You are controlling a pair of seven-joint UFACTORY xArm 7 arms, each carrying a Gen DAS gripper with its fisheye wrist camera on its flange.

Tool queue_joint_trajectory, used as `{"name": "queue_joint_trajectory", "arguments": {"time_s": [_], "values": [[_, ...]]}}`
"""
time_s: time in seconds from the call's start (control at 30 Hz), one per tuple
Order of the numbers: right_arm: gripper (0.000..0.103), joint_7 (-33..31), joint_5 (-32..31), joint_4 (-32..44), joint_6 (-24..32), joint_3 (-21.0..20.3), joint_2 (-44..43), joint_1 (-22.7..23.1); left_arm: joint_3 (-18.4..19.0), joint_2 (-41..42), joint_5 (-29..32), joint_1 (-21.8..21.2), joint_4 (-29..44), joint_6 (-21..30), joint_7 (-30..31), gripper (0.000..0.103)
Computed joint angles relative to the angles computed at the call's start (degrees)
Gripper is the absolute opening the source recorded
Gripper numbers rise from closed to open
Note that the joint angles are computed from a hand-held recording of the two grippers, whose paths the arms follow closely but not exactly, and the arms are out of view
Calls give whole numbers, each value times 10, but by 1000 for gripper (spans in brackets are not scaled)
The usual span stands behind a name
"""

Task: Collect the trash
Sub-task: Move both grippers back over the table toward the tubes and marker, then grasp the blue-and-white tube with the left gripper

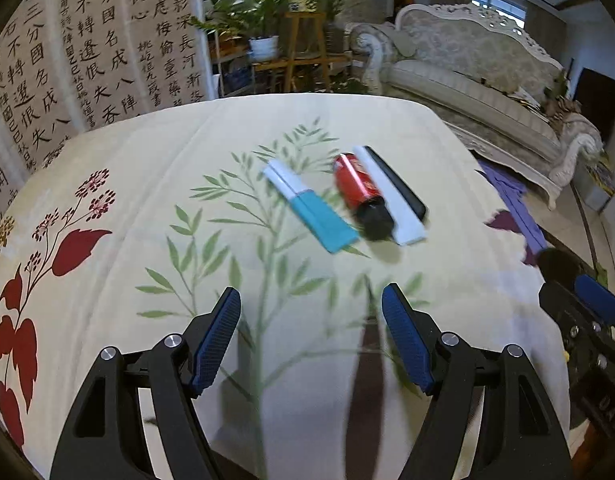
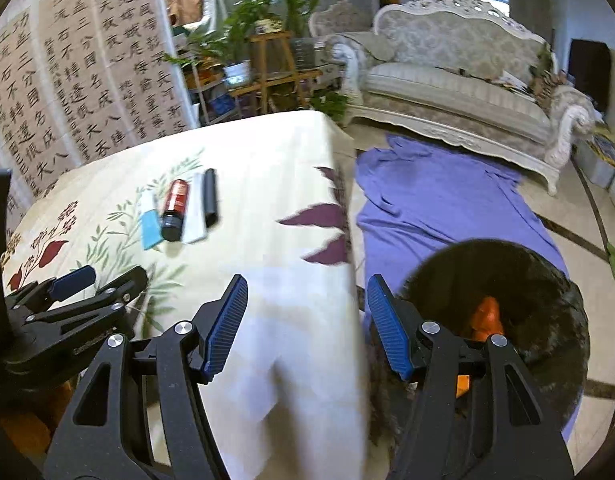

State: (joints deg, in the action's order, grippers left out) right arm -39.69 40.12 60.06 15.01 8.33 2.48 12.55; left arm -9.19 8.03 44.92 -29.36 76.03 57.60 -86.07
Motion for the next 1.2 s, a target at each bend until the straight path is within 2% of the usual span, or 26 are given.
{"name": "queue_joint_trajectory", "arguments": {"time_s": [0.47,0.67,0.73,0.8,1.17,1.2], "values": [[61,54,-63,22,6,11,26,1,24,15,-11,40,13,-37,17,76],[61,67,-80,24,7,15,28,0,35,19,-44,50,17,-46,40,75],[61,62,-75,24,9,17,27,-1,34,8,-31,48,1,-46,31,62],[61,62,-77,24,9,17,27,1,30,-1,-15,45,-9,-33,35,44],[61,57,-78,36,11,26,34,9,20,-26,-12,65,-43,-63,62,7],[61,57,-78,38,11,28,35,10,20,-33,-13,68,-52,-71,60,7]]}}
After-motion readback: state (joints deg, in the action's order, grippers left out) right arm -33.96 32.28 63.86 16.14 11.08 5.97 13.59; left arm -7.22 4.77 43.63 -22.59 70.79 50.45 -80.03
